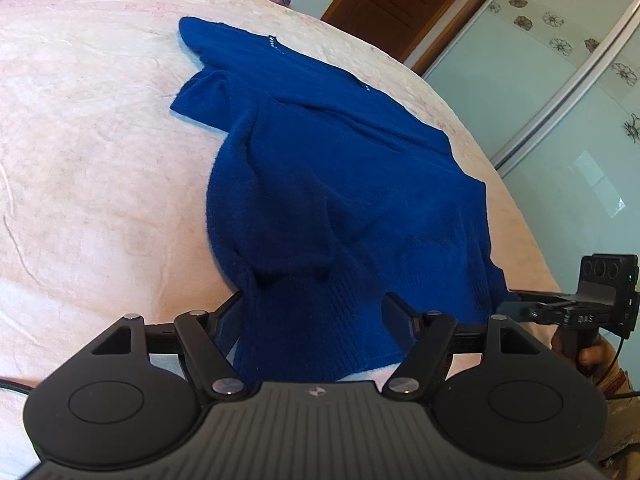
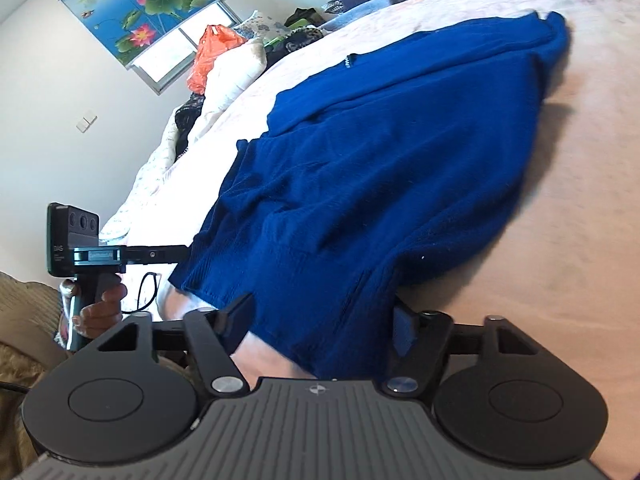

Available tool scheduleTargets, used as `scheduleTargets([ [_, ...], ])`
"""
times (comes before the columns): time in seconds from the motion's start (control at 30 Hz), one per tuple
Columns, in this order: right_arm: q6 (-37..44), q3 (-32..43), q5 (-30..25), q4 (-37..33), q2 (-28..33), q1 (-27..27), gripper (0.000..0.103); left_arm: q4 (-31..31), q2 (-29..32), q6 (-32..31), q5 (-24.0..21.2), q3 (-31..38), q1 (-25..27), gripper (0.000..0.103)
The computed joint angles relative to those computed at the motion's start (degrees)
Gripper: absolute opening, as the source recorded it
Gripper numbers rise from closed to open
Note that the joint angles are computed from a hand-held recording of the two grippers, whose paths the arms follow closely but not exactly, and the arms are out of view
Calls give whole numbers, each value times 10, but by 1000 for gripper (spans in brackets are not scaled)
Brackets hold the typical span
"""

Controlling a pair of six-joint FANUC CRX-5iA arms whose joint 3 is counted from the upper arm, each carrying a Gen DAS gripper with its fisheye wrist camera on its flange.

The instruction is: Fold small clothes

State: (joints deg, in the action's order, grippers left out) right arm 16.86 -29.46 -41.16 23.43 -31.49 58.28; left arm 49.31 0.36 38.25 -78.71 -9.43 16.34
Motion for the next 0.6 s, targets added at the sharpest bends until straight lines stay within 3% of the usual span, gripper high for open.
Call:
scheduleTargets([
  [0.03, 0, 3, -6, 3, 4, 2, 54, -1, -3, -3, 1, -2, 0, 64],
  [0.1, -3, 7, -17, 3, 7, 5, 35, -10, -6, -5, 4, -3, -2, 41],
  [0.13, -6, 5, -19, 3, 7, 5, 32, -15, -9, -6, 8, -3, -3, 32],
  [0.17, -12, 3, -20, 6, 5, 6, 25, -24, -1, 2, -2, 7, -5, 13],
  [0.2, -20, 0, -22, 11, 3, 8, 20, -27, 5, 14, -10, 12, -6, 12],
  [0.33, -61, -20, -2, 30, -15, 10, 18, -17, -15, -7, 5, 1, -5, 12],
  [0.43, -87, -35, 15, 60, -41, 17, 18, 28, -28, -46, -11, -6, 7, 12],
  [0.6, -81, -33, -6, 123, -87, 62, 17, 116, -47, -109, -47, -15, 39, 12],
])
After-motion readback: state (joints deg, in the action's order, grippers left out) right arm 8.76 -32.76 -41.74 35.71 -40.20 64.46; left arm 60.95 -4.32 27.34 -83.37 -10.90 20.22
